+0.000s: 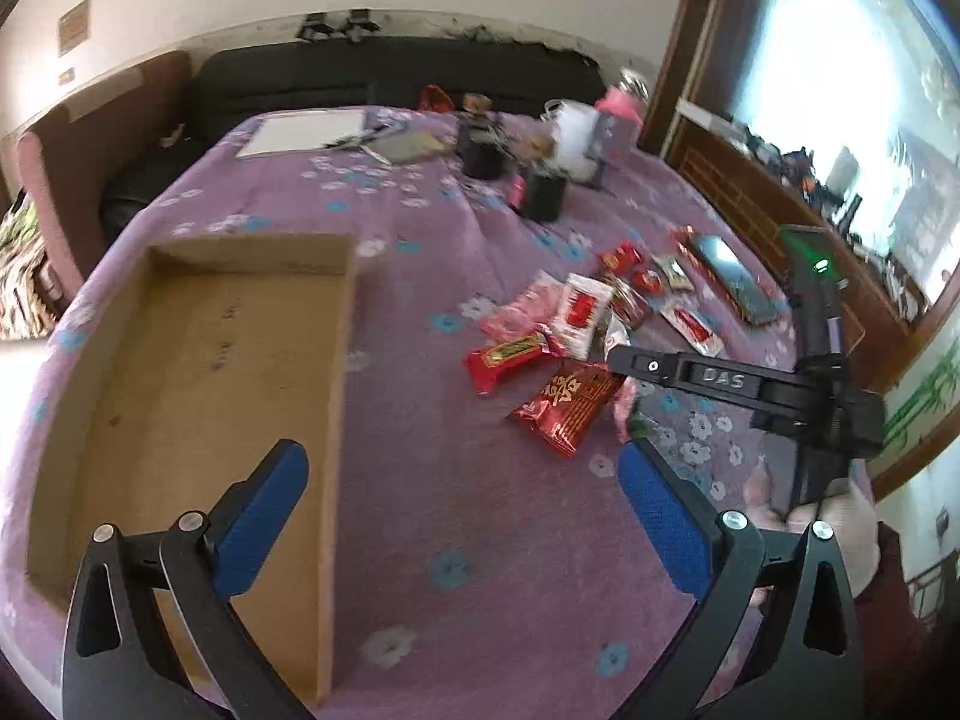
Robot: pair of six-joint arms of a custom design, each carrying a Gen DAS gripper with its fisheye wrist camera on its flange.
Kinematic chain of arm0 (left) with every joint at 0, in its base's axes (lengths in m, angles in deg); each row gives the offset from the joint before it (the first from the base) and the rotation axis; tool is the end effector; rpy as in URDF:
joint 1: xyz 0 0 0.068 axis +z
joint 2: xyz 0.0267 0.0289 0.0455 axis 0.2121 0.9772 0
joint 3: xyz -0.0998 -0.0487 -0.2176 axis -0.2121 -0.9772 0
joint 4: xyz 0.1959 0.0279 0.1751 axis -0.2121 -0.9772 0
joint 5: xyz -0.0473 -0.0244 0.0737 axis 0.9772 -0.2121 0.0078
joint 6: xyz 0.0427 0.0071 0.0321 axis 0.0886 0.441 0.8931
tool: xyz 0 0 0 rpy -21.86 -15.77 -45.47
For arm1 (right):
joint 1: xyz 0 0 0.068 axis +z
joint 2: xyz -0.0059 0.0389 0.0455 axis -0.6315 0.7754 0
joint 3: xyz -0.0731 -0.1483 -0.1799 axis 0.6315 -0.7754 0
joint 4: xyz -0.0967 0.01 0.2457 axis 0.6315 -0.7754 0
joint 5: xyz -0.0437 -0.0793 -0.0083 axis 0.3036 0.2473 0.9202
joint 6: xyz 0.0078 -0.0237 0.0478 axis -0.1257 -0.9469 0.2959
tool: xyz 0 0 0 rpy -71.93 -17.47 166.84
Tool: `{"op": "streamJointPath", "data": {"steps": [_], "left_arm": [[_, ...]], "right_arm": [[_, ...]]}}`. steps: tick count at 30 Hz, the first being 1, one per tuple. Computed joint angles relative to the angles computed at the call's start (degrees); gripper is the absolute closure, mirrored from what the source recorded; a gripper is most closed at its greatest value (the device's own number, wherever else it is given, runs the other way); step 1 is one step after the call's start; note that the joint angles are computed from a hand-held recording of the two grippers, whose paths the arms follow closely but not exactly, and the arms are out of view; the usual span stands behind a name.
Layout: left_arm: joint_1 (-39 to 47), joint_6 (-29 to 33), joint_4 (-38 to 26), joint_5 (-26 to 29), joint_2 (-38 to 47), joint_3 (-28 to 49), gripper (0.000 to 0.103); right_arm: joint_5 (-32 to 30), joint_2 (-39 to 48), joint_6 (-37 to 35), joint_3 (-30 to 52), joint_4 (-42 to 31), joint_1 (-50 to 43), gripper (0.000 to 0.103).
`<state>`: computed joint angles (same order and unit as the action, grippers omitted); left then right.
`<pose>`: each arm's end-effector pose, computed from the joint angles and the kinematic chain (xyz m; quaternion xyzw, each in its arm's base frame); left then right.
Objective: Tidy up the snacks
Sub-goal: 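Close the left tool on the red foil packet while the right tool grips the pink cartoon bag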
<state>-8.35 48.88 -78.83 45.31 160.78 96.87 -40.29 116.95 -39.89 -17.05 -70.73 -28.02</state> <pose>0.3100 -0.1285 0.1728 0.3175 0.8798 -0.1744 0.3076 0.2217 0.0433 0.1266 0.2918 0.8861 0.1716 0.3167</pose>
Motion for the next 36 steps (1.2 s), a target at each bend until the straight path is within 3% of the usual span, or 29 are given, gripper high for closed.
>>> {"op": "streamJointPath", "data": {"steps": [4, 7, 15, 16, 17, 19, 20, 26, 27, 28, 36], "left_arm": [[-5.76, -0.27, 2.9, -4.01, 3.48, 1.65, 0.0], [-8.38, 0.85, 4.36, -3.89, 4.97, 2.27, 0.0], [-12.73, 6.82, 4.45, -4.9, 14.31, 8.08, 0.0], [-12.61, 7.21, 4.02, -4.55, 15.49, 8.96, 0.002], [-12.34, 7.69, 3.03, -3.57, 17.12, 10.43, 0.01], [-11.73, 8.3, -0.8, -1.58, 20.96, 14.82, 0.029], [-11.59, 8.3, -1.8, -0.78, 22.07, 16.0, 0.047], [-11.0, 7.19, -2.96, 2.43, 25.07, 18.36, 0.049], [-11.0, 6.81, -1.69, 2.22, 24.56, 17.27, 0.059], [-10.79, 6.77, -1.9, 2.36, 24.39, 17.11, 0.062], [-4.58, 3.31, -4.96, 8.93, 18.03, 13.84, 0.062]], "right_arm": [[-8.44, -7.03, -1.03, -7.21, 3.37, -7.42, 0.076], [-15.5, -6.92, -0.91, -8.78, 6.11, -11.47, 0.076], [-20.64, -1.83, -0.63, -7.93, 10.66, -12.75, 0.076], [-20.82, -1.59, -0.56, -8.02, 11.01, -13.08, 0.076], [-21.36, -1.52, -0.3, -8.29, 11.62, -13.53, 0.075], [-22.25, -1.24, -0.05, -8.6, 12.69, -14.29, 0.073], [-22.21, -0.94, -0.01, -8.45, 12.86, -14.43, 0.073], [-23.27, 1.6, -0.83, -8.3, 14.73, -14.48, 0.073], [-23.01, 1.91, -0.84, -8.21, 15.01, -14.19, 0.073], [-22.88, 2.2, -0.91, -8.06, 15.18, -14.1, 0.072], [-20.6, 2.77, -2.26, -7.75, 15.16, -12.68, 0.065]]}}
